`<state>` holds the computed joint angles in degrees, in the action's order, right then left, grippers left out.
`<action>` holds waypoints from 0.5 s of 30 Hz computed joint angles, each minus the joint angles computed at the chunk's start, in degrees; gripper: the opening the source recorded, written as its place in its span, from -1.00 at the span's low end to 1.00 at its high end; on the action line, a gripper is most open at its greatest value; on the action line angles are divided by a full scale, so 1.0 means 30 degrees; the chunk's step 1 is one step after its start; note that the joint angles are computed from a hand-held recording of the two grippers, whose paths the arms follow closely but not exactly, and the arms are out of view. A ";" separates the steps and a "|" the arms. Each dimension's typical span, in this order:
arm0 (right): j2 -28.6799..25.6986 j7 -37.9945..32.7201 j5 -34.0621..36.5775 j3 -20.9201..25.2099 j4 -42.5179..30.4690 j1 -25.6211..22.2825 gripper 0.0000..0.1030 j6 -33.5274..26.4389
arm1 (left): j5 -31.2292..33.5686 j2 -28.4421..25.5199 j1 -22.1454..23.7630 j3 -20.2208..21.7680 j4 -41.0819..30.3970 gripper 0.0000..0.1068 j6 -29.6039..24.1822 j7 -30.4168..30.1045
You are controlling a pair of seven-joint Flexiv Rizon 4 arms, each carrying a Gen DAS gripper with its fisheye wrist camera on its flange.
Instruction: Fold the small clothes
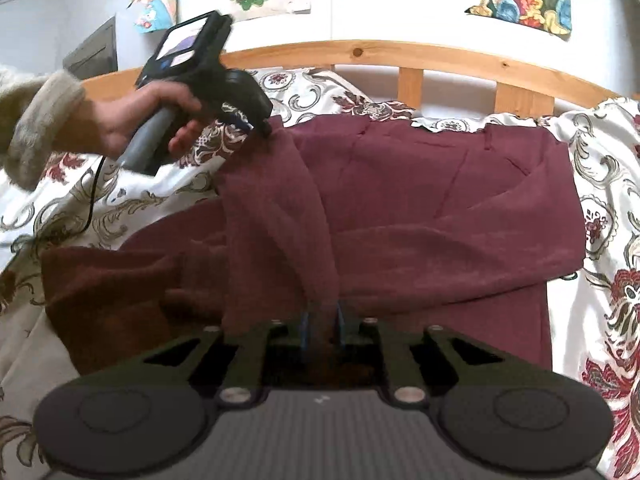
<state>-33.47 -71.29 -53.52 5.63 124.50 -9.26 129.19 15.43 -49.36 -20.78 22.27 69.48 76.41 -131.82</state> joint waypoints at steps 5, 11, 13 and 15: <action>0.0152 -0.0101 0.0465 -0.0124 0.0040 0.0150 0.19 0.0080 | 0.0867 0.1636 -0.0708 0.0023 0.2785 0.49 0.1057 0.0465; 0.0381 0.0241 0.1160 0.0233 -0.0094 0.0215 0.47 -0.2318 | 0.2208 0.2020 -0.2336 0.0522 0.3611 0.55 -0.1974 0.2426; 0.0404 0.0010 0.1380 0.0379 -0.0037 0.0112 0.59 -0.2538 | 0.3461 0.1943 -0.2778 0.0984 0.3588 0.55 -0.1862 0.1663; 0.0652 -0.0547 0.2109 0.0287 0.0186 0.0363 0.71 -0.2761 | 0.3920 0.2190 -0.2619 0.0693 0.3719 0.55 -0.2006 0.1363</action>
